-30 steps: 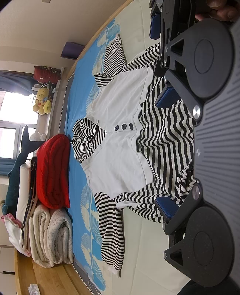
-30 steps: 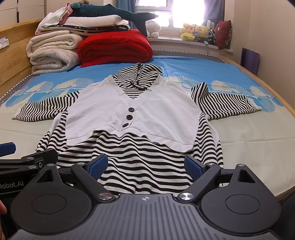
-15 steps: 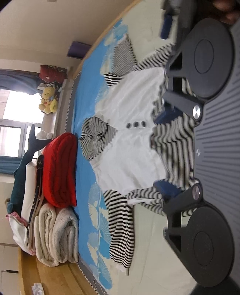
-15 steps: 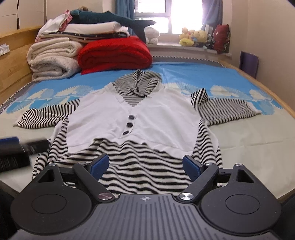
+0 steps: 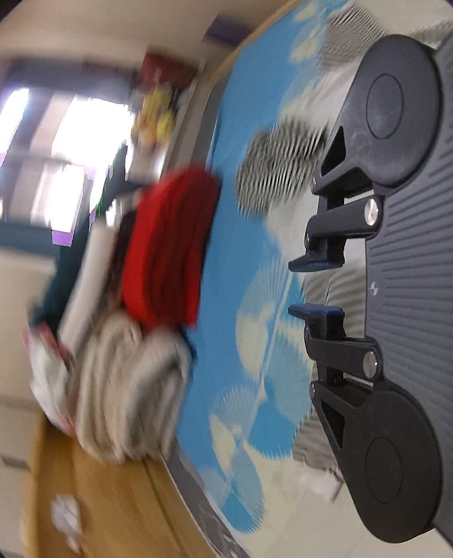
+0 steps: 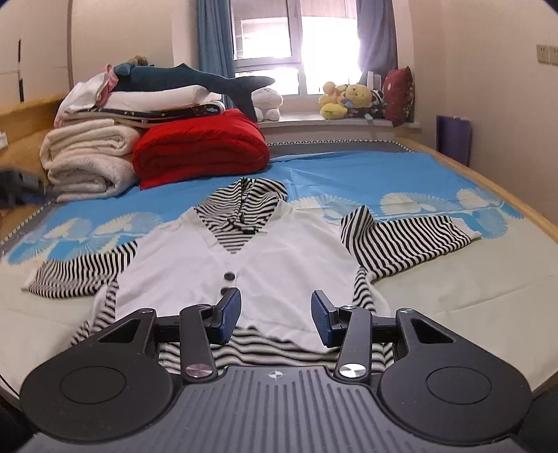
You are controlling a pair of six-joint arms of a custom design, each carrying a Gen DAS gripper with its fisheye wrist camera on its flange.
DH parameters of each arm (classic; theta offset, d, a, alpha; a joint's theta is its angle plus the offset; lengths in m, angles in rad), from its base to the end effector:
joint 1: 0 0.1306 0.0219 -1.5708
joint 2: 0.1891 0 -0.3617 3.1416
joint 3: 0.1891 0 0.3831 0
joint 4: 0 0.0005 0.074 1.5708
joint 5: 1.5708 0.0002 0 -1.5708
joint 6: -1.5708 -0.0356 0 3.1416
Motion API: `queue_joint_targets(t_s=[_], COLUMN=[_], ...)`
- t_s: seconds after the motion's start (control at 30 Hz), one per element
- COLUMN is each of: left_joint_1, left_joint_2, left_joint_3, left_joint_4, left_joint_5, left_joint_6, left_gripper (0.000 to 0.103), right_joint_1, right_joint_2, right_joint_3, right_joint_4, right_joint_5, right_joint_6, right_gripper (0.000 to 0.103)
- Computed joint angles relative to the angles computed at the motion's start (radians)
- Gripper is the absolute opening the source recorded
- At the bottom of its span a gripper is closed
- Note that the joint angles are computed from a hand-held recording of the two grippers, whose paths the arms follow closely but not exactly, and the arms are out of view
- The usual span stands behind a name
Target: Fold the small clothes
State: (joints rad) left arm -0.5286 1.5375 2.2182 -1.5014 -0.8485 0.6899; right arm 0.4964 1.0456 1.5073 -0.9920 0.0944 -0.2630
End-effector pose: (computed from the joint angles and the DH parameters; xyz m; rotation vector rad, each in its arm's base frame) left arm 0.3950 -0.2003 0.6575 -0.5303 2.0210 0.2985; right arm 0.3007 0.1585 0.5872 -0.1897 2.1103 0.3568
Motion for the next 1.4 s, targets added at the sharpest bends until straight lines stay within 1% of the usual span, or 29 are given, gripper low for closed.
queue_joint_targets(t_s=[0.03,0.1,0.17,0.2,0.23,0.27,0.3,0.33,0.4,0.43,0.5,0.6,0.67,0.73,0.77,0.8,0.87,0.9,0.97,1.0,1.07,1.1,1.13,1.2,1.23,1.27,1.33,1.37,1.4], left_joint_1=[0.051,0.142,0.245,0.291,0.342,0.389,0.424,0.433,0.491,0.523,0.558,0.595,0.624,0.637,0.634,0.629,0.601,0.581,0.512,0.470,0.377,0.327,0.278,0.177,0.133,0.106,0.076,0.065,0.054], left_joint_2=[-0.015,-0.074,-0.158,-0.177,-0.200,-0.228,-0.244,-0.252,-0.295,-0.313,-0.327,-0.351,-0.356,-0.343,-0.335,-0.316,-0.265,-0.234,-0.184,-0.161,-0.109,-0.081,-0.049,0.023,0.062,0.100,0.188,0.224,0.245], left_joint_3=[-0.037,-0.167,-0.323,-0.366,-0.407,-0.459,-0.481,-0.471,-0.549,-0.595,-0.658,-0.718,-0.757,-0.778,-0.767,-0.742,-0.666,-0.617,-0.500,-0.441,-0.327,-0.274,-0.221,-0.114,-0.061,-0.009,0.123,0.181,0.226], left_joint_4=[0.001,0.016,0.086,0.076,0.089,0.137,0.136,0.084,0.096,0.118,0.147,0.172,0.212,0.259,0.246,0.213,0.141,0.124,0.097,0.107,0.158,0.196,0.232,0.300,0.332,0.342,0.309,0.285,0.263], left_joint_5=[0.010,0.052,0.151,0.202,0.252,0.302,0.315,0.288,0.332,0.377,0.436,0.465,0.517,0.528,0.513,0.492,0.411,0.367,0.265,0.224,0.180,0.179,0.185,0.229,0.294,0.376,0.608,0.688,0.697], left_joint_6=[0.013,0.064,0.134,0.185,0.228,0.256,0.278,0.298,0.368,0.399,0.458,0.471,0.489,0.496,0.486,0.476,0.461,0.452,0.433,0.406,0.328,0.277,0.221,0.107,0.053,0.016,-0.039,-0.051,-0.055], left_gripper=[0.018,0.018,0.018,0.018,0.018,0.018,0.020,0.022,0.040,0.043,0.043,0.043,0.043,0.042,0.025,0.002,0.001,0.001,0.001,0.001,0.001,0.001,0.001,0.001,0.001,0.002,0.011,0.022,0.032], right_joint_1=[-0.014,-0.032,-0.044,-0.048,-0.051,-0.053,-0.052,-0.048,-0.041,-0.037,-0.027,-0.017,-0.010,-0.010,-0.011,-0.013,-0.022,-0.030,-0.044,-0.052,-0.062,-0.066,-0.071,-0.084,-0.090,-0.094,-0.106,-0.112,-0.119], right_joint_2=[0.020,0.069,0.143,0.179,0.221,0.258,0.305,0.344,0.444,0.499,0.609,0.760,0.801,0.812,0.828,0.850,0.912,0.952,0.991,0.995,0.997,0.999,0.997,0.971,0.967,0.960,0.967,0.973,0.992], right_joint_3=[0.031,0.096,0.184,0.225,0.270,0.312,0.361,0.402,0.513,0.580,0.721,0.918,0.950,0.926,0.936,0.963,1.050,1.116,1.177,1.177,1.174,1.176,1.172,1.124,1.113,1.099,1.103,1.113,1.144], right_joint_4=[-0.009,-0.020,-0.039,-0.044,-0.044,-0.038,-0.030,-0.021,-0.018,-0.032,-0.071,-0.133,-0.131,-0.123,-0.147,-0.187,-0.253,-0.283,-0.309,-0.311,-0.322,-0.333,-0.340,-0.320,-0.314,-0.312,-0.330,-0.345,-0.373], right_joint_5=[-0.011,-0.017,-0.022,-0.031,-0.044,-0.058,-0.074,-0.087,-0.129,-0.148,-0.182,-0.244,-0.251,-0.252,-0.252,-0.248,-0.258,-0.265,-0.270,-0.271,-0.252,-0.239,-0.230,-0.234,-0.234,-0.234,-0.242,-0.250,-0.265], right_joint_6=[0.003,0.019,0.043,0.051,0.058,0.067,0.079,0.086,0.104,0.116,0.140,0.174,0.187,0.185,0.176,0.161,0.124,0.100,0.050,0.036,0.028,0.029,0.026,0.011,0.003,-0.003,-0.018,-0.035,-0.059], right_gripper=[0.047,0.047,0.047,0.047,0.046,0.046,0.044,0.040,0.039,0.039,0.039,0.041,0.041,0.042,0.042,0.042,0.042,0.042,0.042,0.042,0.041,0.035,0.024,0.020,0.020,0.020,0.021,0.023,0.028])
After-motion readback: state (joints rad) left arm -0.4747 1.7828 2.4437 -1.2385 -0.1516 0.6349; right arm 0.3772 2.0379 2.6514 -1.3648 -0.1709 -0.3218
